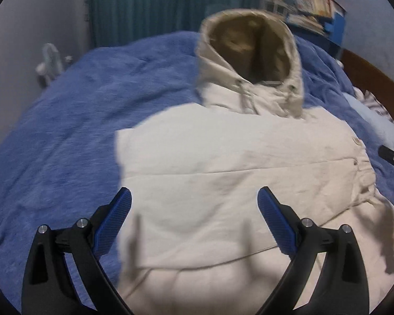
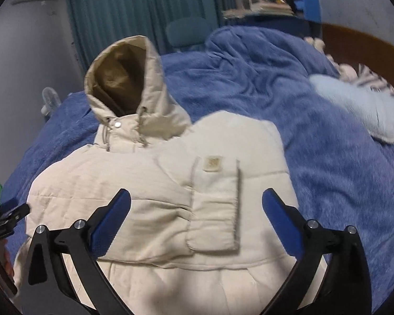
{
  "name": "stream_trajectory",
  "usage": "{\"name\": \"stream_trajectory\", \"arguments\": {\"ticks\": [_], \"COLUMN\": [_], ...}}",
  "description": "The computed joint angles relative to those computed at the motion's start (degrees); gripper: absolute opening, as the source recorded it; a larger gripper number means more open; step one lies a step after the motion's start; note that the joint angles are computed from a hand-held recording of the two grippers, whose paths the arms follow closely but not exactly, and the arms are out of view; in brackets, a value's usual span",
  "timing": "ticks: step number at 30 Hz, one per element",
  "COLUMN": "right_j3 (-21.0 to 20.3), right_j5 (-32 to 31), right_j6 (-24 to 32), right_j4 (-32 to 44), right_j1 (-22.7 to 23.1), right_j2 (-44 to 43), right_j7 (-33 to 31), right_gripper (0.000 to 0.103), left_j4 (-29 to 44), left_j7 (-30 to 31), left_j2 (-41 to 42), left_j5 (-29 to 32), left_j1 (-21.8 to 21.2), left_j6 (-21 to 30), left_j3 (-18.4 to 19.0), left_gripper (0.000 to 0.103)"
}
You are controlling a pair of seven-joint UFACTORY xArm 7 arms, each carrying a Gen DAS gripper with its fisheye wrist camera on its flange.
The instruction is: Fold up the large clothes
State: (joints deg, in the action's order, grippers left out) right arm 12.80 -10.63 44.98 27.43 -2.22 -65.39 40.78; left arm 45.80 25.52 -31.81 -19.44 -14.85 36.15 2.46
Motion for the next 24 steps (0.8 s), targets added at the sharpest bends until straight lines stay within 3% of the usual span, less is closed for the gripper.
{"name": "stream_trajectory", "arguments": {"ticks": [5, 10, 13, 19, 24], "right_j3": [-0.2, 1.1, 0.7, 1.2, -2.6], "right_j5": [0.2, -0.2, -0.5, -1.3, 2.6], "right_j6": [-4.5, -3.4, -4.9, -3.5, -7.8], "right_j4": [-0.9, -0.2, -1.5, 0.7, 1.4], "right_j1": [2.2, 3.5, 3.9, 3.5, 4.6], "right_j2": [4.1, 11.1, 12.0, 14.8, 13.7], "right_j7": [-2.4, -4.3, -3.8, -2.6, -0.7], "right_gripper": [0.096, 0.096, 0.096, 0.098, 0.096], "left_j4": [2.0, -0.8, 0.3, 1.3, 4.0], "left_j7": [0.3, 2.2, 4.6, 7.3, 8.7], "left_j2": [5.9, 7.7, 9.6, 10.7, 9.3], "left_j5": [-1.1, 1.7, -2.9, -7.1, -10.0], "left_j1": [-0.5, -0.3, -1.9, -1.2, -1.2], "left_j6": [-1.3, -5.3, -3.8, -2.5, -1.6], "left_j3": [-0.8, -2.4, 0.2, 0.2, 0.7], "left_gripper": [0.092, 0.094, 0.095, 0.096, 0.096]}}
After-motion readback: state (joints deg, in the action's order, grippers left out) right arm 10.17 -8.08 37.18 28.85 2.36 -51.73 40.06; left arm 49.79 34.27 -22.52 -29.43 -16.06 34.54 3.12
